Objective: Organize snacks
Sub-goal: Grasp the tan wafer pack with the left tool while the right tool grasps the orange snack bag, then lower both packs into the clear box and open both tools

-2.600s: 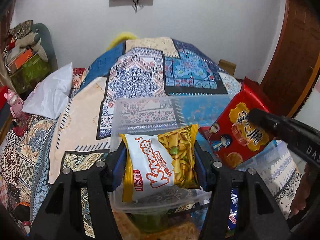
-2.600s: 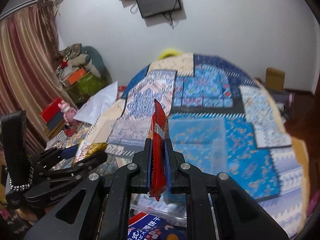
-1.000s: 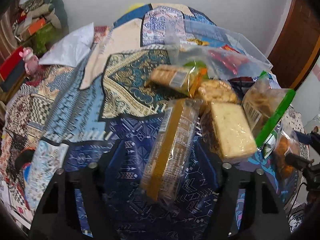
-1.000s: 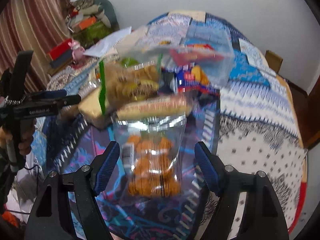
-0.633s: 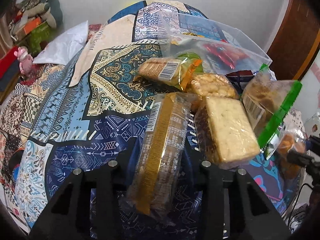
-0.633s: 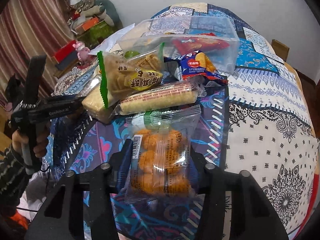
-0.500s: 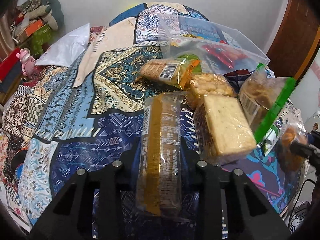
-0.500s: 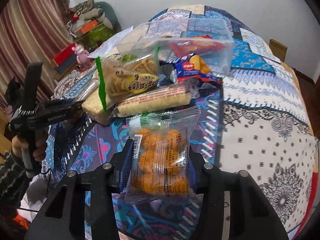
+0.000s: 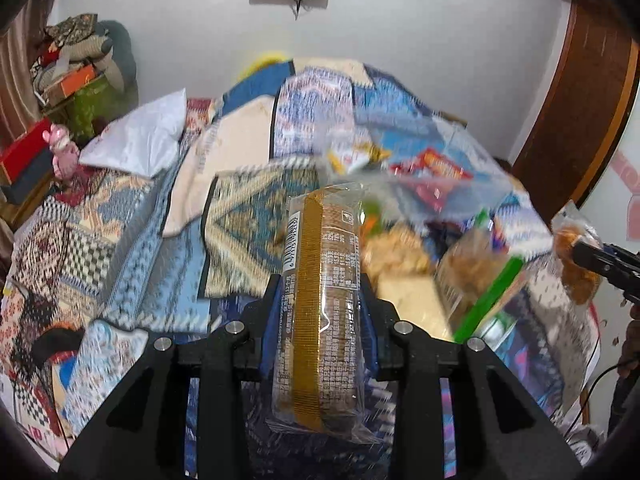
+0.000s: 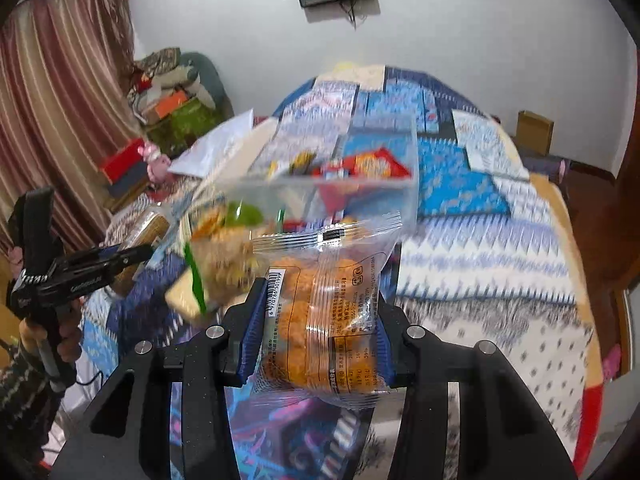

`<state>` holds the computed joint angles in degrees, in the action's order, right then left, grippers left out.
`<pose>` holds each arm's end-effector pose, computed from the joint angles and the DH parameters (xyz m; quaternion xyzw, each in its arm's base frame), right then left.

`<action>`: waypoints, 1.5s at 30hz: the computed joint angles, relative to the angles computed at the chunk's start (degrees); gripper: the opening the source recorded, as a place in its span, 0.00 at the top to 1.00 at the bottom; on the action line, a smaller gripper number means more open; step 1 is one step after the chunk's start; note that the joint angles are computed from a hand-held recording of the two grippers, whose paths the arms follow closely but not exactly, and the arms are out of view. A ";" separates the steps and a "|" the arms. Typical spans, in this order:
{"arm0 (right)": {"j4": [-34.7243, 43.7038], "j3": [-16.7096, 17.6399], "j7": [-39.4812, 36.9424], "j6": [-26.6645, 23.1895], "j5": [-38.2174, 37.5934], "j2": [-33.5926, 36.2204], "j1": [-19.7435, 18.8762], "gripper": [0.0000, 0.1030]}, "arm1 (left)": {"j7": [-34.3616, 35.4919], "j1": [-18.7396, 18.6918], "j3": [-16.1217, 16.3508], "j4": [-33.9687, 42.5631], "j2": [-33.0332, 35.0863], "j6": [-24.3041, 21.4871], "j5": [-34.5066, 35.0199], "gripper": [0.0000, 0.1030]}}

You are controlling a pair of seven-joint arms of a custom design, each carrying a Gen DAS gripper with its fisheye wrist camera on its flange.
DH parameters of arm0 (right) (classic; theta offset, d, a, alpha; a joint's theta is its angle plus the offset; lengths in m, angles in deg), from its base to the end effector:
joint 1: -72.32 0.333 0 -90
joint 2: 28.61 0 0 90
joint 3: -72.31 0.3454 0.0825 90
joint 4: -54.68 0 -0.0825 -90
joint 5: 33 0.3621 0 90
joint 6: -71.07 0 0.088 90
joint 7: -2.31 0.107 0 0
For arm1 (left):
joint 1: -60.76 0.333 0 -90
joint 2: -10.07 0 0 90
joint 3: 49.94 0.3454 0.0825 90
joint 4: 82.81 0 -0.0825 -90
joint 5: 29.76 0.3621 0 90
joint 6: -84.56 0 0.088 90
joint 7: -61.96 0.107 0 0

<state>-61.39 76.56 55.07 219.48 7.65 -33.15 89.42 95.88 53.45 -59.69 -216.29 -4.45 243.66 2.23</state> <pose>0.5209 0.1919 0.5906 -0.7969 0.4551 -0.0784 0.3894 0.4539 -0.1707 0.5511 -0.7208 0.5795 -0.2904 0.2455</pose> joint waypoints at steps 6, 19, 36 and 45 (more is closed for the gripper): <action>6.10 0.20 -0.57 1.70 0.85 4.16 0.20 0.59 | 0.58 0.84 0.41 5.58 3.29 2.32 0.34 0.67; 21.75 0.99 3.20 2.15 -1.34 15.87 -0.07 0.59 | 6.09 1.60 0.75 20.26 15.51 2.38 -1.51 0.67; 37.10 0.02 12.96 -3.05 -12.09 29.61 1.51 0.59 | 18.47 2.17 -1.54 35.33 30.28 -3.65 -11.94 0.67; 40.67 -1.12 15.96 -5.76 -17.03 32.74 2.81 0.58 | 17.62 0.58 -0.52 40.87 34.50 -8.43 -10.30 0.65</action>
